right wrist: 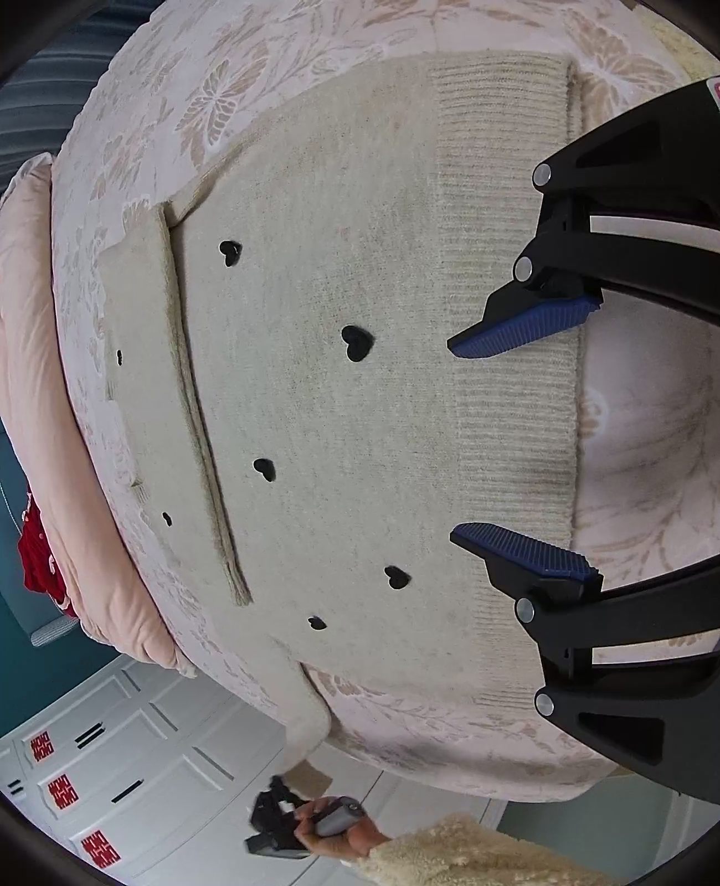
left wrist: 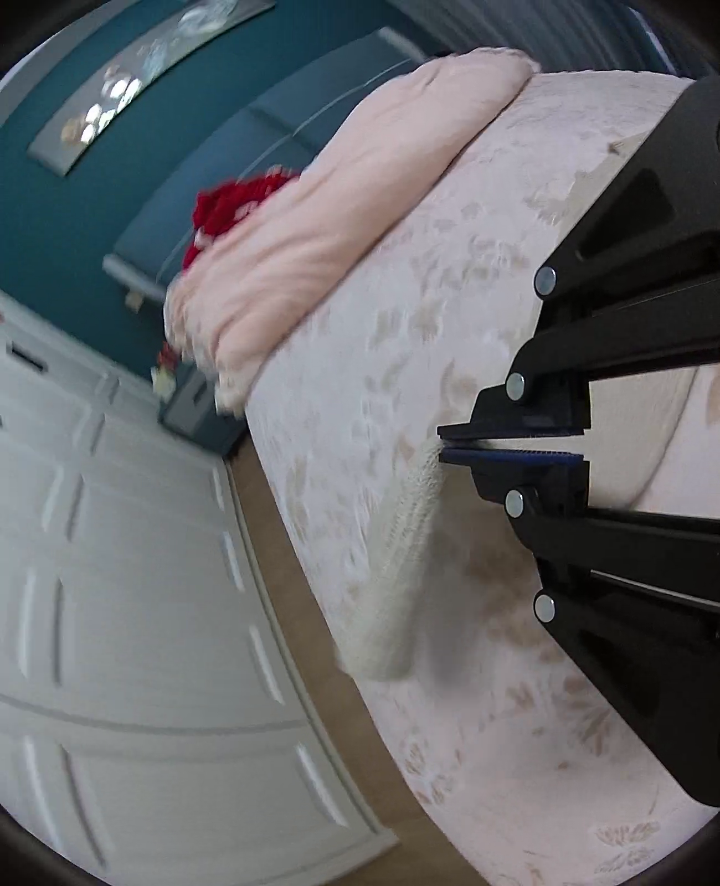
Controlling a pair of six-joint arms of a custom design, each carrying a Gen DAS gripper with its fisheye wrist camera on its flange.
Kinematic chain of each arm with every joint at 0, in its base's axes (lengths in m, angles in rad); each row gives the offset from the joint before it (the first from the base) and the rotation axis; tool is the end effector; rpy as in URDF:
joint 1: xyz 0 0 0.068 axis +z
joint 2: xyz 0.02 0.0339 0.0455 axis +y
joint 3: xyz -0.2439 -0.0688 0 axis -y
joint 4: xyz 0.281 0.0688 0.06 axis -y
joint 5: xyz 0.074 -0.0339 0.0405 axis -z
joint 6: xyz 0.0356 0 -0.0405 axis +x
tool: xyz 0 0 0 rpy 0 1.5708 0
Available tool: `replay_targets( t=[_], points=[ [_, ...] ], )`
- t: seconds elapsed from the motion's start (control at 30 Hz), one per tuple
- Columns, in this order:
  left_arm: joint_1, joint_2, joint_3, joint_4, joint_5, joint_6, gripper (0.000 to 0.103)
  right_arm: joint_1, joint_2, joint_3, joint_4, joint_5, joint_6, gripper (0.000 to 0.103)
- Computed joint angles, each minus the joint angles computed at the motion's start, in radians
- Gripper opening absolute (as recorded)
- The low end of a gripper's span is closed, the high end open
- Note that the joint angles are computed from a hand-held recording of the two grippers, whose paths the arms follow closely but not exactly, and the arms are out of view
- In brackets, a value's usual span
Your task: Fold small clothes
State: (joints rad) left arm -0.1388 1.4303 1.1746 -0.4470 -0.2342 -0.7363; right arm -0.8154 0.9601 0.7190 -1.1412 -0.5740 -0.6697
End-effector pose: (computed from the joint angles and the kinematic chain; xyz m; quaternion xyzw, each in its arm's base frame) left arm 0.3535 -0.0410 0.2718 -0.3122 0.8467 -0.0810 0.4232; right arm 0.1421 -0.1227 0.2024 0.0429 0.9542 0.1466 0.2571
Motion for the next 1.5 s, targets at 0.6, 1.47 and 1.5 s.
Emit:
replay_targets(
  t=[0.6, 1.47, 1.5],
  points=[
    [-0.824, 0.346, 0.009, 0.139, -0.078, -0.51, 0.056, -0.109, 0.372, 0.293, 0.061, -0.107, 0.007, 0.069],
    [-0.447, 0.027, -0.414, 0.544, 0.21, -0.624, 0.054, 0.509, 1.02, 0.999, 0.497, -0.148, 0.863, 0.011],
    [-0.41, 0.094, -0.372, 0.569, 0.24, -0.646, 0.054, 0.506, 1.032, 1.048, 0.467, -0.149, 0.852, 0.011]
  ],
)
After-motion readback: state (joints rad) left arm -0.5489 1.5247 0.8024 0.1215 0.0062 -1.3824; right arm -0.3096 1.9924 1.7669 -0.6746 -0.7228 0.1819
